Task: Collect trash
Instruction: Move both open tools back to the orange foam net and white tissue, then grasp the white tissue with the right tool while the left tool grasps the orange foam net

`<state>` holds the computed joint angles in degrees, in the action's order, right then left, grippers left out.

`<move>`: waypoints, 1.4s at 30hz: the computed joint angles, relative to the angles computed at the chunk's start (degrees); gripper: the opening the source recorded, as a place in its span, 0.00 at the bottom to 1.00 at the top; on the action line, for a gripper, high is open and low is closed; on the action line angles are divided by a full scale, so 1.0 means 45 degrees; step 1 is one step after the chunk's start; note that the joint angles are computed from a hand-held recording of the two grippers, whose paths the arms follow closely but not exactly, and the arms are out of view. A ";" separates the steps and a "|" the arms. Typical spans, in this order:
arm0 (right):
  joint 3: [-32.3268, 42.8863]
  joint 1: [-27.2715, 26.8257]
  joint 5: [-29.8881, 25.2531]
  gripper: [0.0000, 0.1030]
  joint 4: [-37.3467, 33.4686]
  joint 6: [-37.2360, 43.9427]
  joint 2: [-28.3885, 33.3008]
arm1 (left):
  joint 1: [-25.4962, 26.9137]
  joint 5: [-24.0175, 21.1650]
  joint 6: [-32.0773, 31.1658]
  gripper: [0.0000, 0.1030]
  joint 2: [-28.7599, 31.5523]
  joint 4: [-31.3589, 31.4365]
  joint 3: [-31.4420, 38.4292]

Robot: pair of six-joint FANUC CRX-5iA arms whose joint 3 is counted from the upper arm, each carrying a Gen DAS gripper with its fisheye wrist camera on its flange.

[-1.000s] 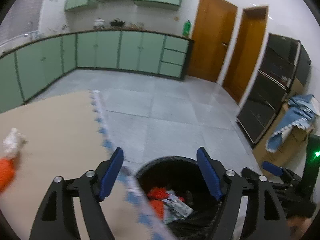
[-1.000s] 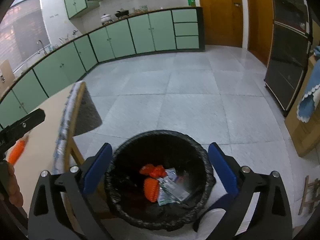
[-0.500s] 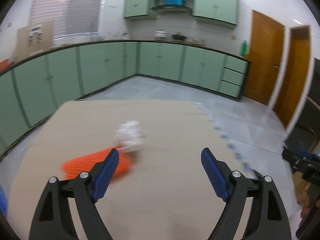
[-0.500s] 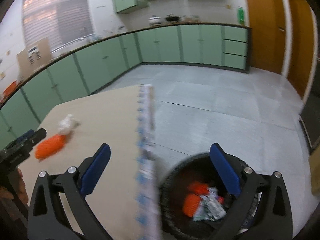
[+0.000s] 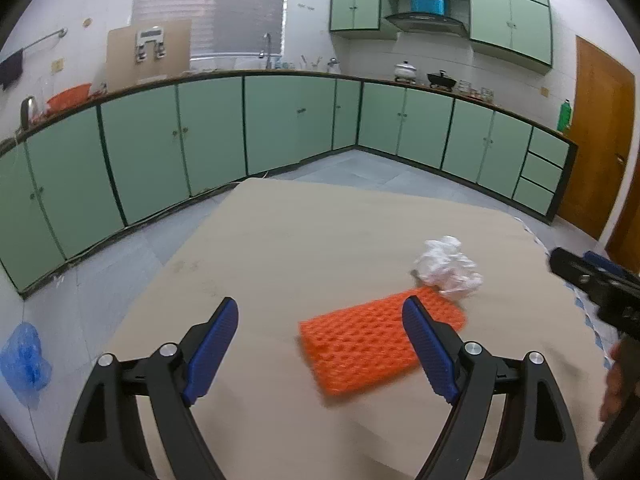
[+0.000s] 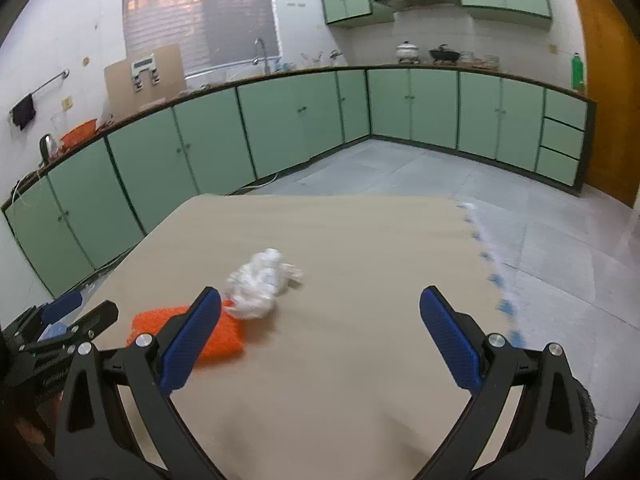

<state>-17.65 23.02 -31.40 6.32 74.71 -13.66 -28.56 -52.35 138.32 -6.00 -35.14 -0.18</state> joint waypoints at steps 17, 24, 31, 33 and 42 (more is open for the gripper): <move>0.0701 0.0950 -0.0358 0.80 0.1770 -0.1601 0.1928 | 0.1040 0.0472 -0.0499 0.80 0.0435 0.0967 -0.0070; 0.1782 0.0759 -0.1487 0.41 -0.0439 0.0367 0.2500 | 0.1455 0.0942 -0.1265 0.80 0.0365 0.2131 -0.0478; 0.1283 0.0549 -0.1200 0.18 -0.0533 0.0927 0.1802 | 0.1368 0.0760 -0.1553 0.80 0.0686 0.2585 -0.0293; 0.1201 0.0340 -0.1190 0.18 -0.0751 0.1027 0.1599 | 0.1401 0.0718 -0.1738 0.80 0.0790 0.2821 -0.0255; 0.0235 0.0147 -0.0810 0.17 -0.0169 0.0684 0.0584 | 0.1350 0.0166 -0.1956 0.80 0.1387 0.3362 0.0165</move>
